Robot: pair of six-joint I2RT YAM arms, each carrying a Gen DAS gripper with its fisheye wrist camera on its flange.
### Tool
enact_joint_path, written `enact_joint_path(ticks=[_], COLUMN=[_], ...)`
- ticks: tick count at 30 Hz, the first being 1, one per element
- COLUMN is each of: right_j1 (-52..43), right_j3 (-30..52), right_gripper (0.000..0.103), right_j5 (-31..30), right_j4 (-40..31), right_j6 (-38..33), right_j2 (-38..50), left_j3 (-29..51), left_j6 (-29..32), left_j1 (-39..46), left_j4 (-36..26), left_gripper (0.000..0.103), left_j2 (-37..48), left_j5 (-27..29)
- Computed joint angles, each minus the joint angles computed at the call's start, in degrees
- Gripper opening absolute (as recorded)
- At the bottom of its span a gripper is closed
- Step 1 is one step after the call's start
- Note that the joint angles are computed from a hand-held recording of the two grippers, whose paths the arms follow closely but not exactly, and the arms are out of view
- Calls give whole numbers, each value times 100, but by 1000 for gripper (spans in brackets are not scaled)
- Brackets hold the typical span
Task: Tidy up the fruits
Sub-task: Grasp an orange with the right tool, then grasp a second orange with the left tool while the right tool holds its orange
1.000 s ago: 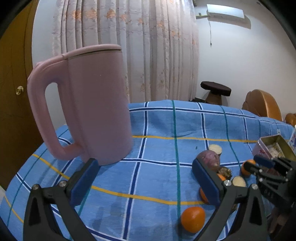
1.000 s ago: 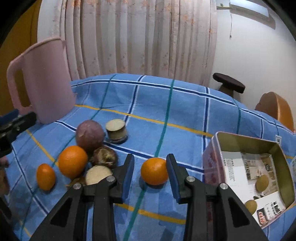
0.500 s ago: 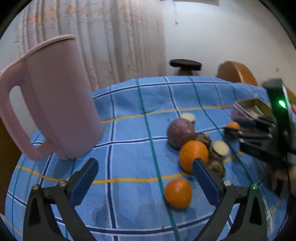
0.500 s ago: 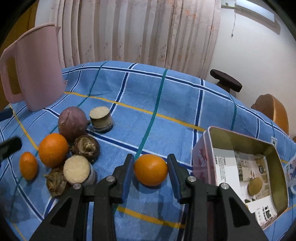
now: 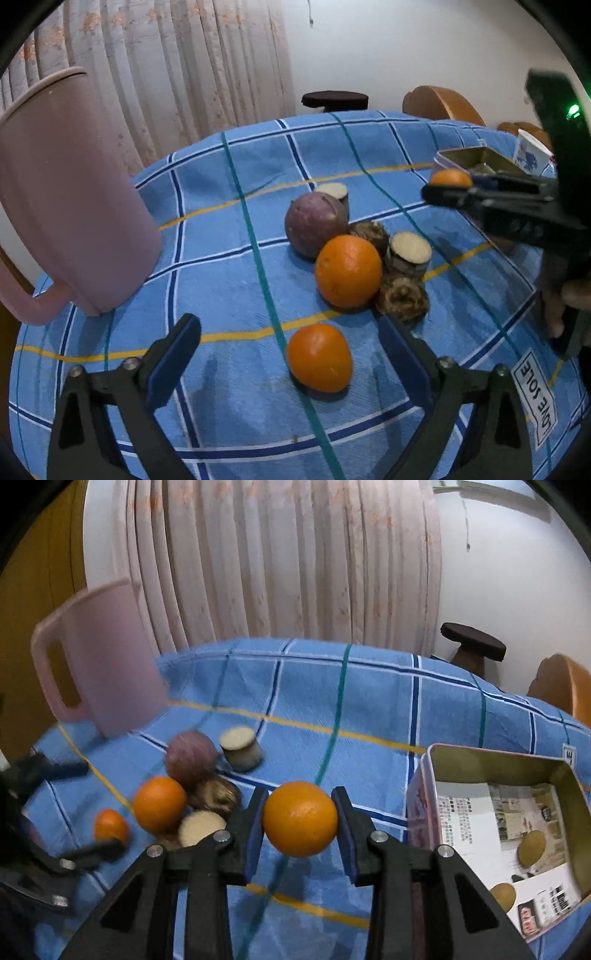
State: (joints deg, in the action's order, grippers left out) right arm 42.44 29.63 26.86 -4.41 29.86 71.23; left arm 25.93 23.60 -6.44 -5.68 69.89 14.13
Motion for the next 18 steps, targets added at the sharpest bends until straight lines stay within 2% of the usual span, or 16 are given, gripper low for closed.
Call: enact_joint_path(ticks=[3, 5, 6, 8, 9, 14, 18], right_j1=[160, 350, 405, 503, 497, 647, 676], right_j3=[-49, -38, -15, -9, 10, -169, -501], right_gripper=[37, 37, 37, 37, 37, 37, 37], right_j5=[135, 311, 357, 410, 393, 410, 122], right_j4=[21, -3, 73, 88, 162, 264, 594], right_j6=[40, 67, 74, 102, 85, 53, -20], right_j2=[-144, -152, -59, -60, -3, -339, -866], left_j3=[48, 131, 140, 78, 75, 144, 26], left_j6=[-69, -70, -30, 49, 33, -121, -430], left_j1=[-56, -69, -94, -91, -92, 53, 426], left_j4=[78, 64, 57, 98, 105, 120, 447], left_gripper=[73, 70, 64, 50, 37, 37, 37], left_j2=[277, 541, 617, 562, 555, 601, 322], left_j5=[-137, -85, -39, 100, 130, 225, 766])
